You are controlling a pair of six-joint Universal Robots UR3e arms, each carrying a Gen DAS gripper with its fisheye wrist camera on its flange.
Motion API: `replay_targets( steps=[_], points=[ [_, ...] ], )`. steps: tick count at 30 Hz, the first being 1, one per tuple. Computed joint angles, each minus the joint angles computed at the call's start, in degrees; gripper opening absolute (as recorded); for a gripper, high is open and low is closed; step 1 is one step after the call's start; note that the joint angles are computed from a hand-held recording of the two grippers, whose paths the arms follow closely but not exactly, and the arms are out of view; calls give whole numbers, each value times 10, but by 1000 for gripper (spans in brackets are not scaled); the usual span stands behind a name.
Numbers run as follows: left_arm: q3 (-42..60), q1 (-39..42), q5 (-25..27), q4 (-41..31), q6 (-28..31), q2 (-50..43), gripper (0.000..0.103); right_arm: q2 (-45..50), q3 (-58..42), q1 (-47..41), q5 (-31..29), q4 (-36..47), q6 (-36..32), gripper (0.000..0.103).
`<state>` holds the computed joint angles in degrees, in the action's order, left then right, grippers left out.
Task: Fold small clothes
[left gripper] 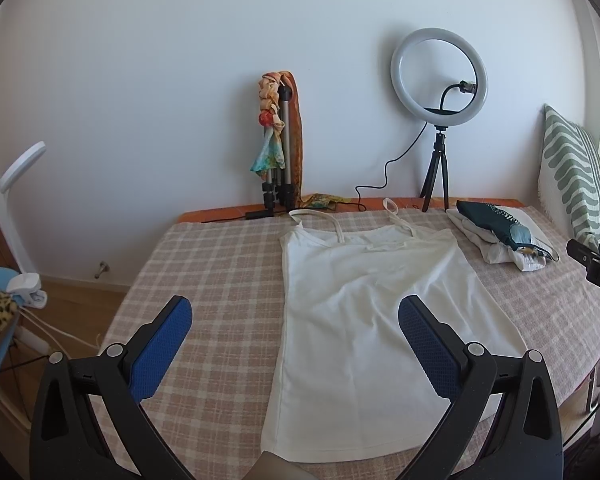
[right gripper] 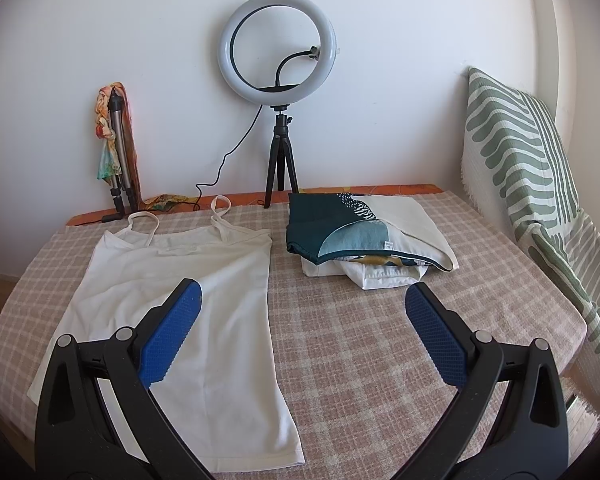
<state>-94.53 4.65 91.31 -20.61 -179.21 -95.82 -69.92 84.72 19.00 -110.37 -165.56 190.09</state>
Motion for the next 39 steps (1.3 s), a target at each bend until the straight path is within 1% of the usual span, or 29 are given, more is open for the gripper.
replay_targets(
  steps=[18, 26, 34, 36, 39],
  points=[
    [-17, 11, -3, 1, 2, 9, 103, 2, -1, 0, 0, -2, 0, 103],
    [-24, 24, -4, -9, 3, 10, 103, 36, -49, 16, -6, 17, -3, 103],
    [-55, 59, -41, -19, 11, 23, 103, 78, -109, 32, -10, 40, -5, 103],
    [-67, 71, -55, -20, 14, 25, 103, 93, -129, 35, 2, 47, -8, 103],
    [-93, 96, -97, -22, 19, 29, 103, 119, -162, 36, 33, 49, -16, 103]
  ],
)
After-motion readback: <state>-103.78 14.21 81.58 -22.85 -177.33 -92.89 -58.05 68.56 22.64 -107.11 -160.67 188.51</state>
